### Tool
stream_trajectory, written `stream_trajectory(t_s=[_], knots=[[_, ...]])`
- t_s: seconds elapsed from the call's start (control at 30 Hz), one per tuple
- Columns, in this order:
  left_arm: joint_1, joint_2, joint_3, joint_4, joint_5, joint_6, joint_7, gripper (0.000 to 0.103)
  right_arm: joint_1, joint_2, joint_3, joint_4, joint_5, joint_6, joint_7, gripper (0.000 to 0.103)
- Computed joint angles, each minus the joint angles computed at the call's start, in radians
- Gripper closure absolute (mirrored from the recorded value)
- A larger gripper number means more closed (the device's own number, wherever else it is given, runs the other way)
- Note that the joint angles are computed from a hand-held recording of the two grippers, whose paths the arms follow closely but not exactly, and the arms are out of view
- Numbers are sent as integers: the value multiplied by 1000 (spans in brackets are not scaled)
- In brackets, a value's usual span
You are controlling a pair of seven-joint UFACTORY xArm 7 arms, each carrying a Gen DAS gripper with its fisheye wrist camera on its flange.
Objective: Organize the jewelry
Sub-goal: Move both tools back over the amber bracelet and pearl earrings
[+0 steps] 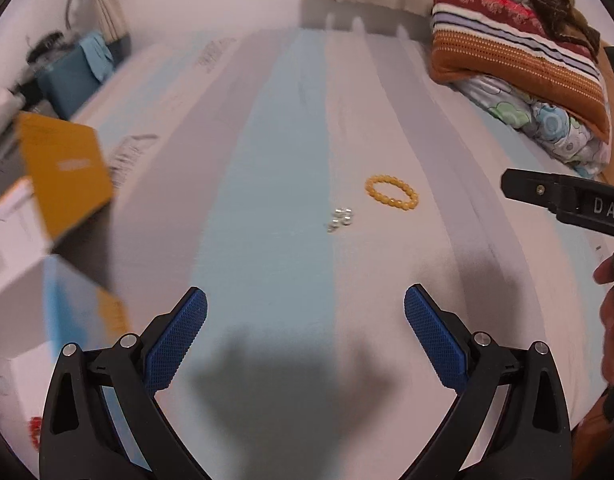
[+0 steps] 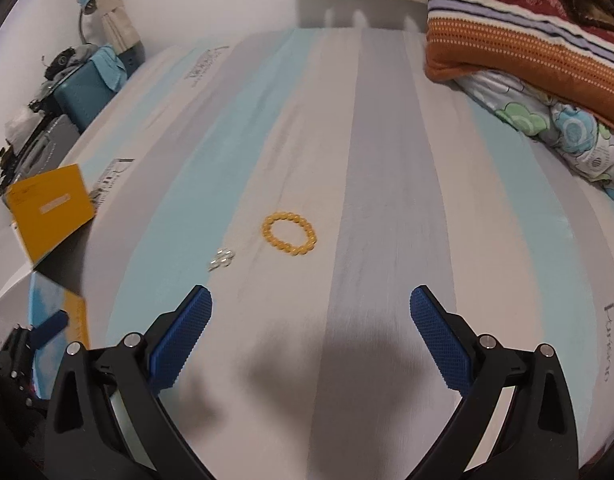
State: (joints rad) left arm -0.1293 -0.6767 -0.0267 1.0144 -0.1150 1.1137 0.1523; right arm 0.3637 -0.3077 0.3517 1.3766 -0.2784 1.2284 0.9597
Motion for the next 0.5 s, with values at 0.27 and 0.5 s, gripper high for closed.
stream_trajectory(t_s=[0.27,0.5], knots=[[13,139,-79,-39,89,-208,-94,6,-15,97,-60,-43,12,-108,-30,7],[-1,248,-85,-27,139,-312,-120,6,-5,186,-89,-29,-22,-173,-8,7]])
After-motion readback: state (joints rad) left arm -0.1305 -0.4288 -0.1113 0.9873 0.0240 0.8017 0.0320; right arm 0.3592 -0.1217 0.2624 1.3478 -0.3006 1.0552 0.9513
